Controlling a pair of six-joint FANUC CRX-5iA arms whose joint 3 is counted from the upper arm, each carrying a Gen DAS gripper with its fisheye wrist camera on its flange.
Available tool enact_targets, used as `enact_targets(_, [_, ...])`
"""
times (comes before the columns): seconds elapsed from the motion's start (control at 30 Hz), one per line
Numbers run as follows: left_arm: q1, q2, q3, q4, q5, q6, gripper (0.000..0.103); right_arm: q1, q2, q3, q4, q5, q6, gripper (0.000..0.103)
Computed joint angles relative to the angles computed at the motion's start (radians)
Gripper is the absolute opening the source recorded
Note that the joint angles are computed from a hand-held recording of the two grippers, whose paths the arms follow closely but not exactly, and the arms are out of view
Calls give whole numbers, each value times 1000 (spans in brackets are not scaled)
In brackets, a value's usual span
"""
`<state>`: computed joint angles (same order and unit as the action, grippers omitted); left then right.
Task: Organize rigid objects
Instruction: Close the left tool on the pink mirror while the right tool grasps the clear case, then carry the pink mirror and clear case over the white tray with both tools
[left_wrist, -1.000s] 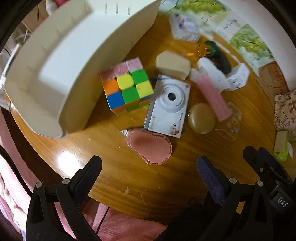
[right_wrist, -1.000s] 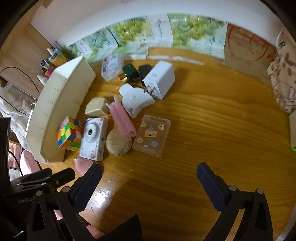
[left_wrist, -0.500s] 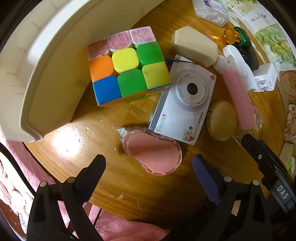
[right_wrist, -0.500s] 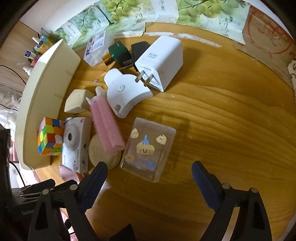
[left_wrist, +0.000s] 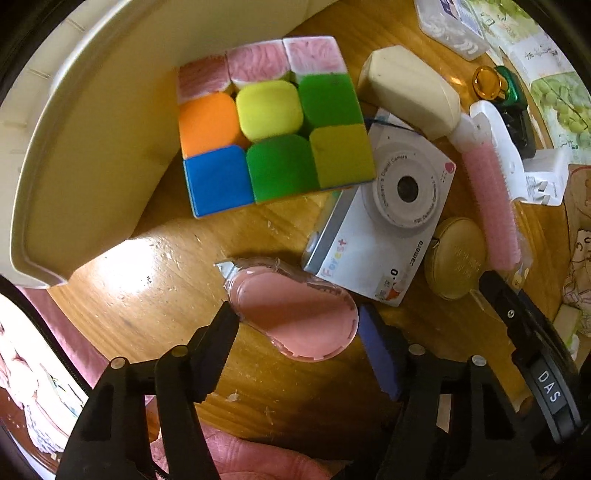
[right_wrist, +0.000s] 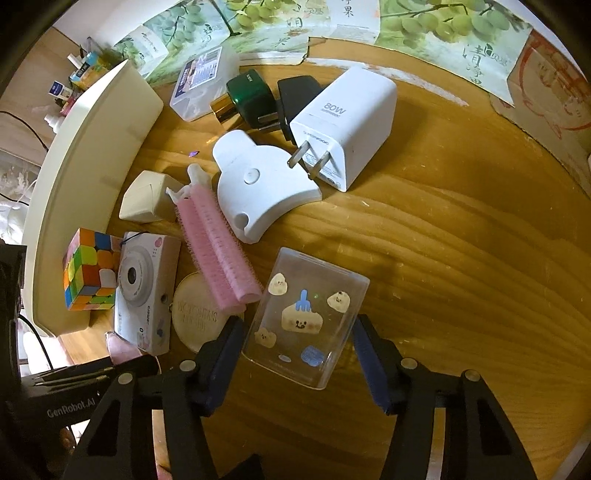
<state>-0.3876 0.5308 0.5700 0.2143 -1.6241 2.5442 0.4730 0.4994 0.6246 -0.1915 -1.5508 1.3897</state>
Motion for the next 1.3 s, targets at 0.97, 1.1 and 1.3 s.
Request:
enact_targets(0.97, [-106, -124, 156, -263, -3, -380, 68, 13, -299, -254, -37, 27, -166, 29])
enact_targets(1.1, [-115, -144, 196, -353, 1, -497, 68, 39, -331, -290, -27, 60, -272, 28])
enact_targets(1.3, [-91, -174, 209, -408, 64, -638, 68, 96, -331, -305, 17, 138, -424, 28])
